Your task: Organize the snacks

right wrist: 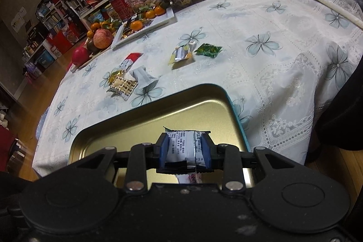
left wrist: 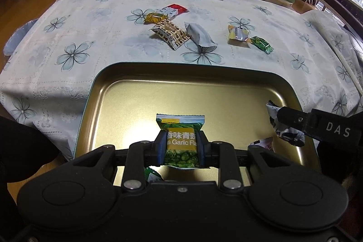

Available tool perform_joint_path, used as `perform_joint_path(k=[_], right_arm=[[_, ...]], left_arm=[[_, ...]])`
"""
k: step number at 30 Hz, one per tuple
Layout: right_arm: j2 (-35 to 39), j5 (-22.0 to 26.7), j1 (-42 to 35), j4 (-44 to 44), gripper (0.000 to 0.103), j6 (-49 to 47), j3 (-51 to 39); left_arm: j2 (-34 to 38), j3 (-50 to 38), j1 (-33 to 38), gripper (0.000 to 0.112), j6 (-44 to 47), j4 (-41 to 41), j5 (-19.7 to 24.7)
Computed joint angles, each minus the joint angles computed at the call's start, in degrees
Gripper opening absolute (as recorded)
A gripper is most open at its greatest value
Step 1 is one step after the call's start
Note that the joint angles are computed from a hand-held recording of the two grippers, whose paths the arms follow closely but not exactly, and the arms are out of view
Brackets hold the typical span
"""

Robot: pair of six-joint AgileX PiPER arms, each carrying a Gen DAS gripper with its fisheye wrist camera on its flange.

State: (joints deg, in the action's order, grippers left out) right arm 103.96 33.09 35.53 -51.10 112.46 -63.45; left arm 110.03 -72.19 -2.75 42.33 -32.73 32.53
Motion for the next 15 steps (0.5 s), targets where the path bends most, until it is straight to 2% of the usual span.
perform_joint_path(k=[6, 10, 15], right_arm=[[0.29, -5.51, -1.14, 5.37, 0.033, -7.95, -0.29], [0.8, -5.21, -0.83, 6.85, 0.033, -10.5, -1.09], [0.52, -4.81, -1.16, 6.6, 0.033, -8.89, -0.74]], left_arm=[[2.2, -3.51, 1.56, 0.035, 0.71, -1.87, 6.76], [2.48, -3.77, 0.92, 0.035, -1.05, 0.29, 6.68], [3.0, -4.99, 1.76, 0.036, 1.93, -1.8, 10.44]])
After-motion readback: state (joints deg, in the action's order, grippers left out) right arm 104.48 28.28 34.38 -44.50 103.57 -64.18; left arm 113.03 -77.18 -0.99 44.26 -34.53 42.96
